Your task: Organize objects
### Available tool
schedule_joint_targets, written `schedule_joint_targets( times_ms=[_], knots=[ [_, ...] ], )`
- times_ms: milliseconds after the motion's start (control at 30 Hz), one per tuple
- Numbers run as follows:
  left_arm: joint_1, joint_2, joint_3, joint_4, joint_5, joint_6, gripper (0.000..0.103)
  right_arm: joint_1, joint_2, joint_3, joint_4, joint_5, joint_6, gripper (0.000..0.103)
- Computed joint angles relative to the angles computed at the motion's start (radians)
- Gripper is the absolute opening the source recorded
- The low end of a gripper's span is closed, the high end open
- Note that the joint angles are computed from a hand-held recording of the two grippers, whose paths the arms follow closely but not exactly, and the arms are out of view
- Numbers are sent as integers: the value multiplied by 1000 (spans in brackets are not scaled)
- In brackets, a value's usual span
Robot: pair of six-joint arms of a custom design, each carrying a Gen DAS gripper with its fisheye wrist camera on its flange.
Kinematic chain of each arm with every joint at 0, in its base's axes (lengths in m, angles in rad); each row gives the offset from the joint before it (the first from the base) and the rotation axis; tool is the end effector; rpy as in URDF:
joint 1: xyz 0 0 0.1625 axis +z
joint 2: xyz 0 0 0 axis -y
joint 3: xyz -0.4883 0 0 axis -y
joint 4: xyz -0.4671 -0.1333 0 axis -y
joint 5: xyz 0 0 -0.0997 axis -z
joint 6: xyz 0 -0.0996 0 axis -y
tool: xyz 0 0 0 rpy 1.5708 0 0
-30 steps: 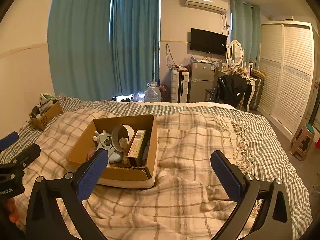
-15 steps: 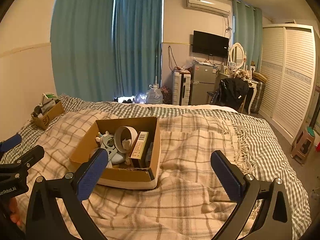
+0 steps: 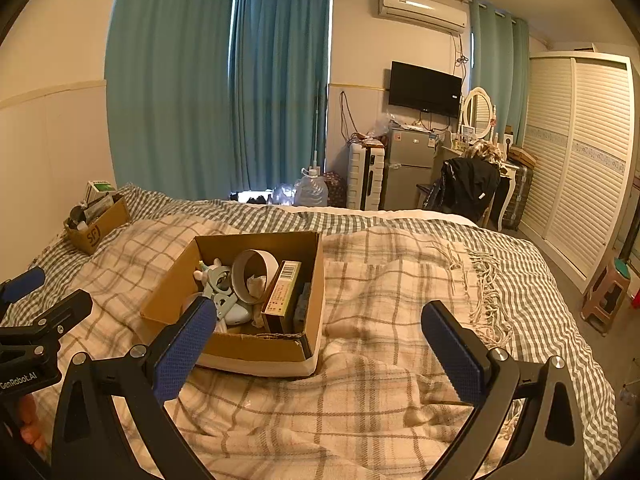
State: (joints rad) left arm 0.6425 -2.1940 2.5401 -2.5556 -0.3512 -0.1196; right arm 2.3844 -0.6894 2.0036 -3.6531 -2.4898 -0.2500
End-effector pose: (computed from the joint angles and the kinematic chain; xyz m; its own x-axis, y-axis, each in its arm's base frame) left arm -0.0681 -0.3343 0.4325 -0.7263 -0.1170 -0.6773 0.5601 0.4705 -0.6818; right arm 0.4798 -0.3790 0.0471 -0.6633 -0.1818 0.7259 -0.7089 0.4635 -0.5317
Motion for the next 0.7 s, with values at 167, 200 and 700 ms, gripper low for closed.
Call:
schedule_joint_targets(
  times_ms=[167, 200, 700],
  knots=[
    [3, -2, 1, 10, -2, -9, 103, -1, 3, -5, 12, -1, 2, 103],
    [5, -3, 1, 15, -4, -11, 103, -1, 3, -5, 15, 0, 2, 103],
    [19, 4, 0, 13, 6, -28, 103, -7, 5, -6, 24, -3, 6, 103]
  ],
)
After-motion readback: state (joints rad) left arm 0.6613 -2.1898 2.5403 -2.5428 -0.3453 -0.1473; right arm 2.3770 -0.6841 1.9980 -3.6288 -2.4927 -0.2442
